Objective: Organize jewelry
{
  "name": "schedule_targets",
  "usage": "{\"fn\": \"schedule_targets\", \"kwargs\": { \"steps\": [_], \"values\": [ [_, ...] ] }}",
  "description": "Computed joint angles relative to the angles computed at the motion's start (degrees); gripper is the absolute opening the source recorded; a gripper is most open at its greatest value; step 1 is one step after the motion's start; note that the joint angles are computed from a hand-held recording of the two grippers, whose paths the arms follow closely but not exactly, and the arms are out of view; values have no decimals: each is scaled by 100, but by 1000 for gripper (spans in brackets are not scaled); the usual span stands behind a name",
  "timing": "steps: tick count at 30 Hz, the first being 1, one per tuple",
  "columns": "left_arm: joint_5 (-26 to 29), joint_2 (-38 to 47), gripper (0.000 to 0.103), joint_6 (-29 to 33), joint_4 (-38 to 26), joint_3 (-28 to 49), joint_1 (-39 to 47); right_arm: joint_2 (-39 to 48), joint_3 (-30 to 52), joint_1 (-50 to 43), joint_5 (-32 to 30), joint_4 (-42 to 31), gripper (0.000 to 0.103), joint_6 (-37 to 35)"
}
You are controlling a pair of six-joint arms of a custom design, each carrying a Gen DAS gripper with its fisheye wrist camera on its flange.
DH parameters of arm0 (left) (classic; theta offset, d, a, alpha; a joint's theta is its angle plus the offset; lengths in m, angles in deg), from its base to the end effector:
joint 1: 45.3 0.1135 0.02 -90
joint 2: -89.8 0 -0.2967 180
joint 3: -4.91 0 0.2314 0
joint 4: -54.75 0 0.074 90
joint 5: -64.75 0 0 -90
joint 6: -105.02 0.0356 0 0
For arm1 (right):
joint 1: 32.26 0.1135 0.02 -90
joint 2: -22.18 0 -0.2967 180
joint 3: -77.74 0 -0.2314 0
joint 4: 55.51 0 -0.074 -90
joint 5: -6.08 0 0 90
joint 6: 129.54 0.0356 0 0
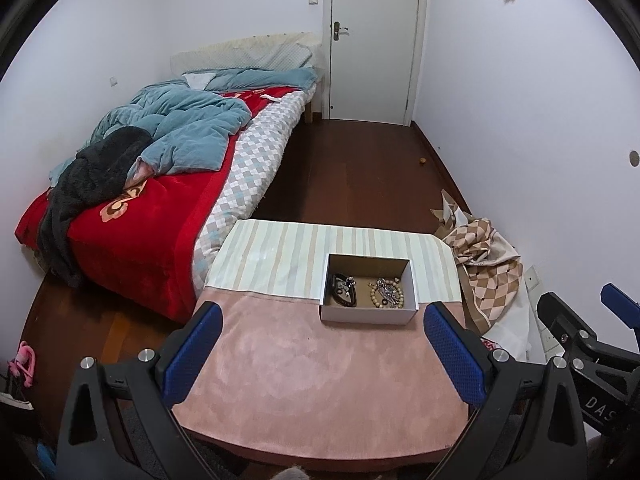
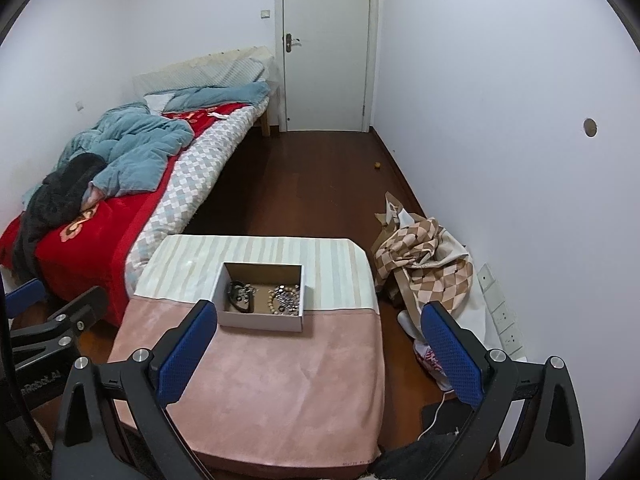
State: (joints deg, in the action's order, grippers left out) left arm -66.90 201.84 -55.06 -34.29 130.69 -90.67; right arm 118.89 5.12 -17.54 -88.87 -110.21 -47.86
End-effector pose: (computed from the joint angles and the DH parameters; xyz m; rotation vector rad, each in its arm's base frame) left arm 0.2850 -0.2550 0.3462 -0.6253 2.3071 0.2245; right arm 0.3481 0.0946 0.3749 -0.5095 2.2849 0.1564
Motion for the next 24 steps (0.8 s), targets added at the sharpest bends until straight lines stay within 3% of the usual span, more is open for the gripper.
{"fn": "schedule_targets", "kwargs": {
  "steps": [14,24],
  "values": [
    [397,448,103,790,365,173,773,1532,1549,221,269,-630,103,91],
    [820,515,103,1003,646,65,1022,1996,2104,360,534,-920,103,65]
  ]
}}
